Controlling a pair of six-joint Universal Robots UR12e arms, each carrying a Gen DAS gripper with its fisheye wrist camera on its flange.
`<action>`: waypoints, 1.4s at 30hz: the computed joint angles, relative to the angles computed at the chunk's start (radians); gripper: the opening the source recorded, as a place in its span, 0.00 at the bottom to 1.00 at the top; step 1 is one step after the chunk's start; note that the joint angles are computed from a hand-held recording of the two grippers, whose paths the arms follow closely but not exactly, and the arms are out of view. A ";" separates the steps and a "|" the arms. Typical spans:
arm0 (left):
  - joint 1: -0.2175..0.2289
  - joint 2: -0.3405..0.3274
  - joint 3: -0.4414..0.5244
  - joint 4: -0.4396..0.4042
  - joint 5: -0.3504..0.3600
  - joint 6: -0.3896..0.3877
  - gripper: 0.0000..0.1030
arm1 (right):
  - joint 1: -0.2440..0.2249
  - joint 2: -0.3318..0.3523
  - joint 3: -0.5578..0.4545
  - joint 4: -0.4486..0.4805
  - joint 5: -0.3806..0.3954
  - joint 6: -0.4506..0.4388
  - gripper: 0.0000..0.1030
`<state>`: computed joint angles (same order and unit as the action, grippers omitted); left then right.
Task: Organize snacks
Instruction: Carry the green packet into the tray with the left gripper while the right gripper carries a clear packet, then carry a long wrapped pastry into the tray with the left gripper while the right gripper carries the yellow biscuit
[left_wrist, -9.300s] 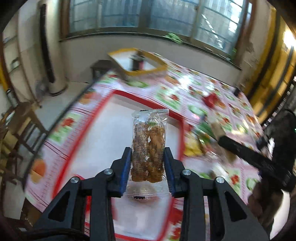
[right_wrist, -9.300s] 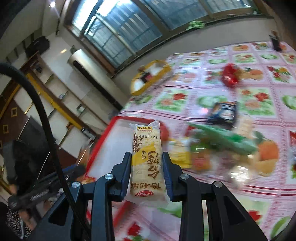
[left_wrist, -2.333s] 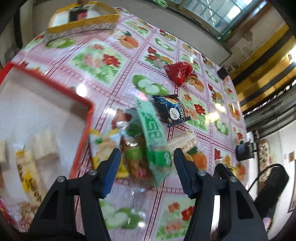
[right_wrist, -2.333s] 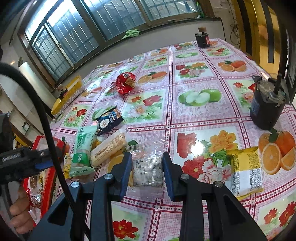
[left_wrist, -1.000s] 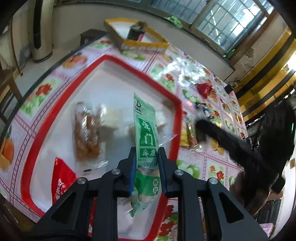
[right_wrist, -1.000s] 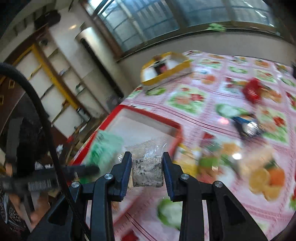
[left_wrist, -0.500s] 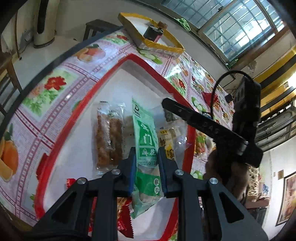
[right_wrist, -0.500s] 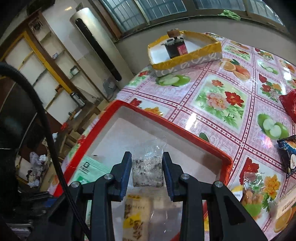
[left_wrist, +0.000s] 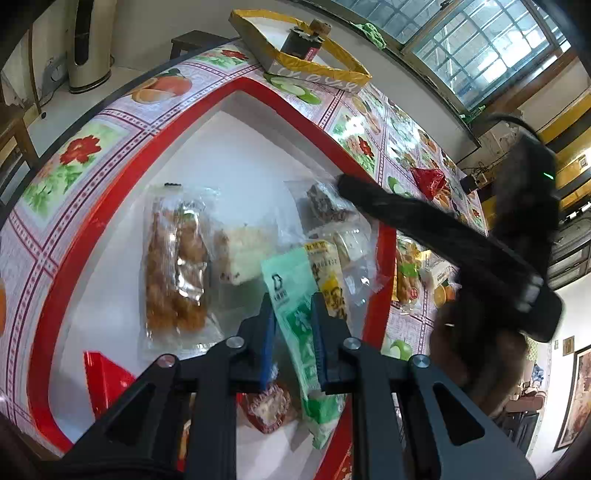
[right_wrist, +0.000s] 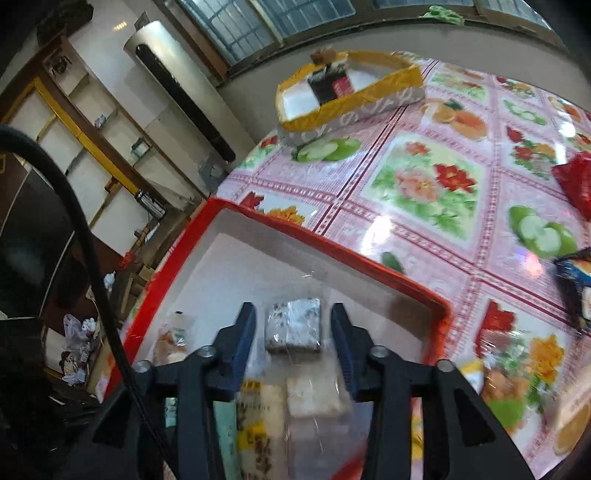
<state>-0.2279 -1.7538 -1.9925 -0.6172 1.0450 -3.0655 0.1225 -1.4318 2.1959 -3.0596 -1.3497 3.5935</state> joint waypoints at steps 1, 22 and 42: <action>0.003 0.008 -0.010 0.011 -0.013 -0.008 0.22 | -0.003 -0.025 0.017 -0.015 -0.002 -0.005 0.57; -0.227 0.055 -0.074 0.204 0.117 0.110 0.65 | -0.243 -0.609 0.430 0.143 -0.358 0.237 0.73; -0.389 -0.128 0.103 0.218 0.350 0.236 0.65 | -0.160 -0.501 0.390 0.353 -0.609 0.274 0.37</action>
<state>-0.6168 -1.8816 -1.8898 -0.3990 1.3948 -2.8295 -0.0374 -1.9325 2.5859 -2.7067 -1.9584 3.8671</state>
